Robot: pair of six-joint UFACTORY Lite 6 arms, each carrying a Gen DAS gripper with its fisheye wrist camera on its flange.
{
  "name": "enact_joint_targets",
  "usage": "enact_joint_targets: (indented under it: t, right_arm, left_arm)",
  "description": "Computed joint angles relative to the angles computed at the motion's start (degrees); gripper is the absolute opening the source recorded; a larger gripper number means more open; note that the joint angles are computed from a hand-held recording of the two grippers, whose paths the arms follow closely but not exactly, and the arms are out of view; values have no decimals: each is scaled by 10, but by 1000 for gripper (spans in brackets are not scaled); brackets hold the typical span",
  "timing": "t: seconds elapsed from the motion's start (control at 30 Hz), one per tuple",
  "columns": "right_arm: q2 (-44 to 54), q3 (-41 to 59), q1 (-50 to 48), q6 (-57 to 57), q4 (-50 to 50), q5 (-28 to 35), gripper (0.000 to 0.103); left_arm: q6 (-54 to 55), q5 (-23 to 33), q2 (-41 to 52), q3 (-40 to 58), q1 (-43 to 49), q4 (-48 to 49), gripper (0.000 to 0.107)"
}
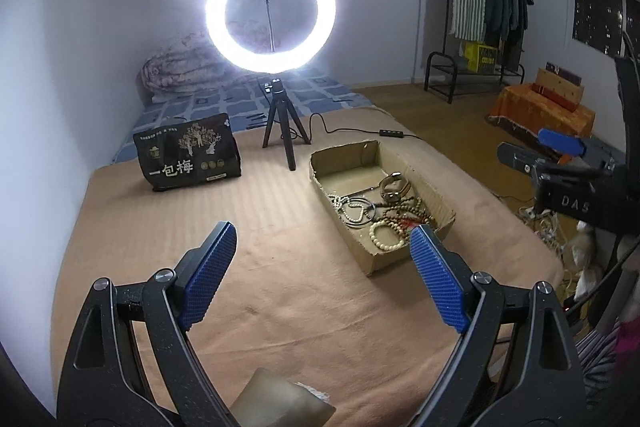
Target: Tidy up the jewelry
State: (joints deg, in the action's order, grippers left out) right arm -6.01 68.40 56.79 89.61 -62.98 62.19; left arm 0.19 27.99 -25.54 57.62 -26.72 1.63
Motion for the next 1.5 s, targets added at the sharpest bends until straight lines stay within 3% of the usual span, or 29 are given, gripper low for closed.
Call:
enact_joint_targets:
  t: [0.1, 0.3, 1.5]
  right_arm:
    - [3, 0, -6, -3, 11, -15, 82]
    - [16, 8, 7, -5, 8, -6, 82]
    - [14, 8, 5, -4, 22, -9, 82]
  left_arm:
    - [-52, -8, -16, -17, -22, 57, 103]
    - [-101, -13, -22, -17, -37, 107, 103]
    - [-84, -15, -26, -18, -21, 88, 103]
